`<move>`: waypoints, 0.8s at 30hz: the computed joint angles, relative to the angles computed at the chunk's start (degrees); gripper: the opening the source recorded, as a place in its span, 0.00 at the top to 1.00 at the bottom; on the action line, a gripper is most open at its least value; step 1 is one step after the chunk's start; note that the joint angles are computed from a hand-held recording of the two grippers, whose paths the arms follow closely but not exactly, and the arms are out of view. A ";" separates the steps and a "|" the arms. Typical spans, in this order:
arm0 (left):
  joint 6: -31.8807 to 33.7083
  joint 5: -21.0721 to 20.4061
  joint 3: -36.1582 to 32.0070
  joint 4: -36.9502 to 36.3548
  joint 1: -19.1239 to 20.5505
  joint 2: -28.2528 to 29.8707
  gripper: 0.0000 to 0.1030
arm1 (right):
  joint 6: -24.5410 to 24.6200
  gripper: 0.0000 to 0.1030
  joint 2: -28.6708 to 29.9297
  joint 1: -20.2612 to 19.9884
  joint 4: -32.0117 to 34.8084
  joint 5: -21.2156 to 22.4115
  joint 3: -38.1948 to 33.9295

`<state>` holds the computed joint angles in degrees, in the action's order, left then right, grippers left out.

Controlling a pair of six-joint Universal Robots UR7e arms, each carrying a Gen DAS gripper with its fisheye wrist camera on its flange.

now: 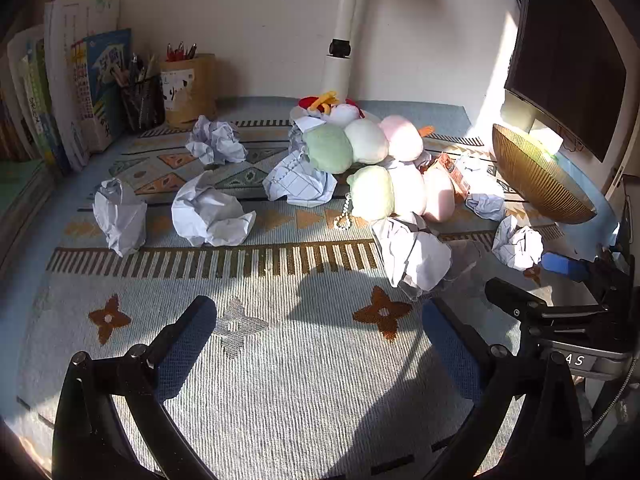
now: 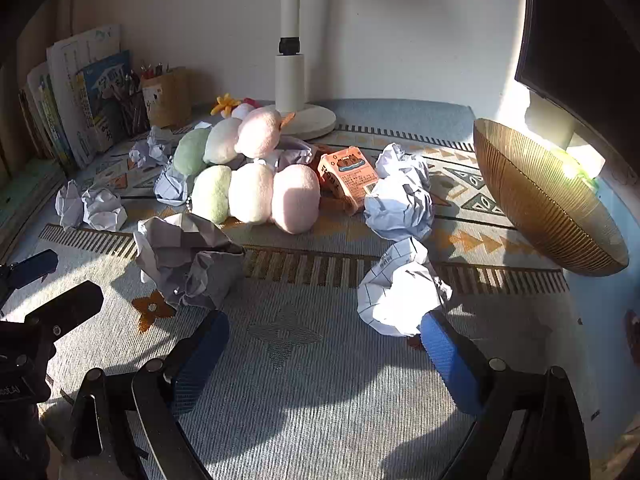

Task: Organize objects
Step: 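Move the left gripper toward a crumpled white paper ball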

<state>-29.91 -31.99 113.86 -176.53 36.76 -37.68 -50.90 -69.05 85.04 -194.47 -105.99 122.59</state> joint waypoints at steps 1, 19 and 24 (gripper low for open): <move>1.50 1.70 -0.44 -1.28 -0.23 0.31 0.01 | 0.02 0.10 -0.21 0.30 -0.92 1.66 0.14; 7.86 8.44 -6.91 -6.27 2.25 6.05 0.01 | 5.10 0.41 3.03 -0.02 4.70 4.47 -4.07; 7.84 8.13 -6.77 -6.33 2.20 5.83 0.01 | 4.67 0.41 3.52 0.44 4.05 2.86 -4.21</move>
<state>-22.07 -23.86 107.10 -182.86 38.96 -31.86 -46.23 -65.53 85.48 -190.42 -103.13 118.38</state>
